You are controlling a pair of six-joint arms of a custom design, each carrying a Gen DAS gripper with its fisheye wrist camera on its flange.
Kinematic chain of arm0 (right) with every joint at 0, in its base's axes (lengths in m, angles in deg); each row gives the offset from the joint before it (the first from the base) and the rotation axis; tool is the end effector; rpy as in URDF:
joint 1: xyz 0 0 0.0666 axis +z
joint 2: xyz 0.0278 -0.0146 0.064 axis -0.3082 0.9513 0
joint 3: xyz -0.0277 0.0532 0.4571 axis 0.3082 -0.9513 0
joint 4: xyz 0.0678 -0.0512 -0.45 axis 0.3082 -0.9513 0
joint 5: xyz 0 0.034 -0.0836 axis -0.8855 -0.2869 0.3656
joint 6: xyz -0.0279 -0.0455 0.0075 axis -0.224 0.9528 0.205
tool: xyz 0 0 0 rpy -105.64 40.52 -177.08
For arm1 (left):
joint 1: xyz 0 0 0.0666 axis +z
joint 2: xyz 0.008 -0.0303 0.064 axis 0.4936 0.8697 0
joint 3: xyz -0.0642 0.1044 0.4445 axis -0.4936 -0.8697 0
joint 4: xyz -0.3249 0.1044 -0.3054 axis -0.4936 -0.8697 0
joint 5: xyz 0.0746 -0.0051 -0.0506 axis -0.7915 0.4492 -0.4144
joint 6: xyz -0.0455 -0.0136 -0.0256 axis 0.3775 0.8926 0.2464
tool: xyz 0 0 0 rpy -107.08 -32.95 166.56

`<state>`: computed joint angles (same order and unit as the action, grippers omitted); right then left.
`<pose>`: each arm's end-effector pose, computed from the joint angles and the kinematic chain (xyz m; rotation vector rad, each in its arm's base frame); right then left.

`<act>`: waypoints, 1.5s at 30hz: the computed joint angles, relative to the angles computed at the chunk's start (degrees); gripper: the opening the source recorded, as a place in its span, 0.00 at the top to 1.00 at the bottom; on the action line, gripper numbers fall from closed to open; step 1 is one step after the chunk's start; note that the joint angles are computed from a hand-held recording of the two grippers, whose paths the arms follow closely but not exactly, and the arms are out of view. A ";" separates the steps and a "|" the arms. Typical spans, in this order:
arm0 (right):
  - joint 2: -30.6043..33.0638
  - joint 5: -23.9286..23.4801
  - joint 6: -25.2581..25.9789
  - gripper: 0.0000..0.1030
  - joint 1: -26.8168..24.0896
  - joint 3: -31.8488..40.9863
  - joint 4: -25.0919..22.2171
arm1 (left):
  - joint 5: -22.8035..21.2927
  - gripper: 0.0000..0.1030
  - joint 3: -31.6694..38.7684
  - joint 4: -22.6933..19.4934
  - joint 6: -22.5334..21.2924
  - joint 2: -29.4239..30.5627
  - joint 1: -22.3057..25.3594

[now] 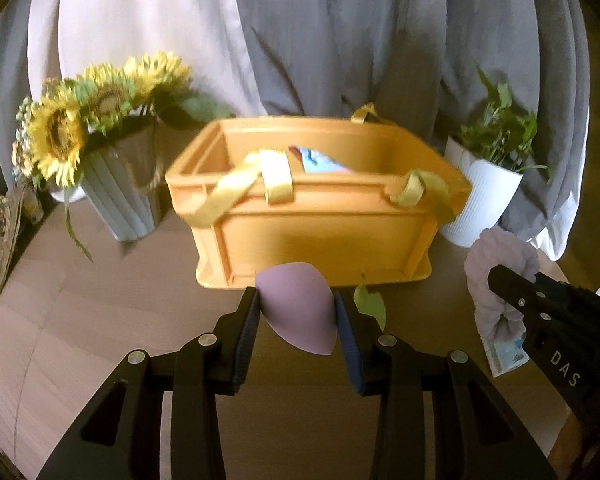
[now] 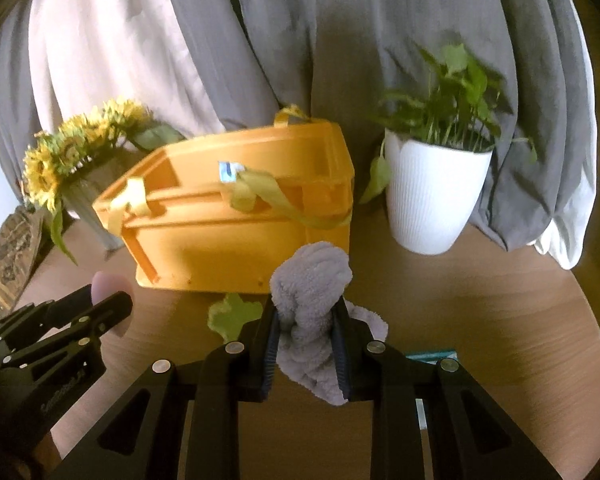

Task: Organize soft objects
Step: 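Lift the pink sponge and lavender wristband and carry both over the crate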

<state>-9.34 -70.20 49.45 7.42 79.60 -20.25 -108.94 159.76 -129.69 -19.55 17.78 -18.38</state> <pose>0.4258 0.1964 0.5461 -0.1658 2.3131 0.2072 0.3954 -0.4089 0.5387 -0.0757 2.2890 -0.0135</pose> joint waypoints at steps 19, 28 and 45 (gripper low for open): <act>-0.84 2.74 -0.12 0.75 2.46 4.54 4.07 | -3.25 0.63 1.84 5.57 -6.48 -3.09 0.27; -0.16 3.58 0.65 0.75 2.92 6.67 7.45 | -4.99 0.63 3.35 9.97 -12.37 -3.38 1.12; 3.79 3.19 3.72 0.75 2.56 11.29 14.49 | -3.92 0.63 6.19 19.38 -23.07 -1.84 4.86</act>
<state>-5.55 -67.01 53.17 9.98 90.89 -5.76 -112.86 165.95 -110.30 -42.62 15.94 -13.52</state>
